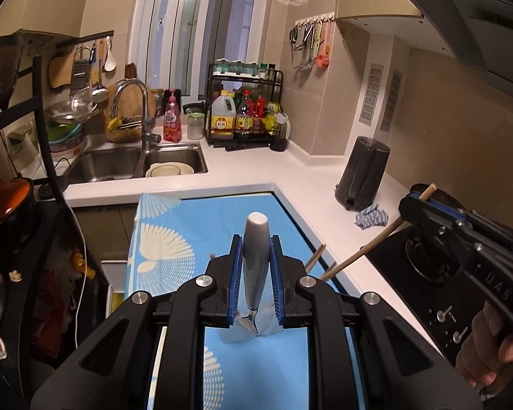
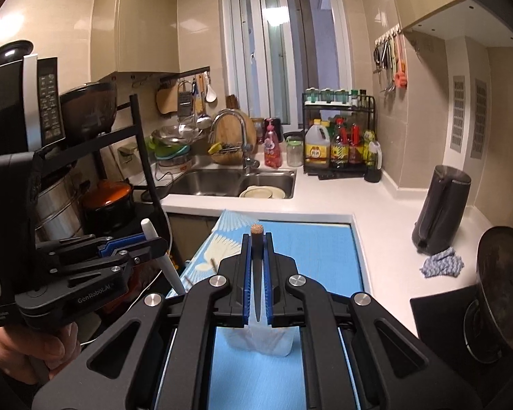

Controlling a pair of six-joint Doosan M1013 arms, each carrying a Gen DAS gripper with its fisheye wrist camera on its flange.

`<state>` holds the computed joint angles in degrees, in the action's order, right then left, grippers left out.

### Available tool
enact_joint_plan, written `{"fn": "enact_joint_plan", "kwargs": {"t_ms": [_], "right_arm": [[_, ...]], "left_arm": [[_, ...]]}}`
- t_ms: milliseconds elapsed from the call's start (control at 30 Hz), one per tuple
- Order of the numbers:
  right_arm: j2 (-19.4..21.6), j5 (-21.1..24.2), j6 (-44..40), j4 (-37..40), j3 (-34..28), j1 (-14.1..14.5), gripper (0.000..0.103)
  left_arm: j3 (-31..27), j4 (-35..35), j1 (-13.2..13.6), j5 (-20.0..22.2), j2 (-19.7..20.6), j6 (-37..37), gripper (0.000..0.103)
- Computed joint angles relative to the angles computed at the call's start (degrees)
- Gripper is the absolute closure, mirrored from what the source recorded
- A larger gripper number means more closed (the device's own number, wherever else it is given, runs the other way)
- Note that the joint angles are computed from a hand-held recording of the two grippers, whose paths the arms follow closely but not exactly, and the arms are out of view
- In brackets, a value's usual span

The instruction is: Organize utensils

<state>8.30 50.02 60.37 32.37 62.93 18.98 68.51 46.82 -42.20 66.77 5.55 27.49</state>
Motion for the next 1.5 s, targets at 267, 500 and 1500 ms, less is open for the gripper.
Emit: {"fn": "enact_joint_plan", "kwargs": {"t_ms": [267,500,1500], "right_arm": [[3.09,-1.27,2.82,-4.68,-0.74,1.36,0.097],[3.99,-2.06,2.22,-4.41,2.14,1.66,0.089],[-8.94,-20.94,-5.20,2.77,24.68,-1.05,0.010]], "left_arm": [[0.46,-2.01,4.14,-4.18,2.02,-0.10,0.087],[4.27,-6.13,5.72,-6.40,2.92,1.06,0.081],[18.26,8.12,-5.93,-1.03,-2.28,-20.29,0.020]]}}
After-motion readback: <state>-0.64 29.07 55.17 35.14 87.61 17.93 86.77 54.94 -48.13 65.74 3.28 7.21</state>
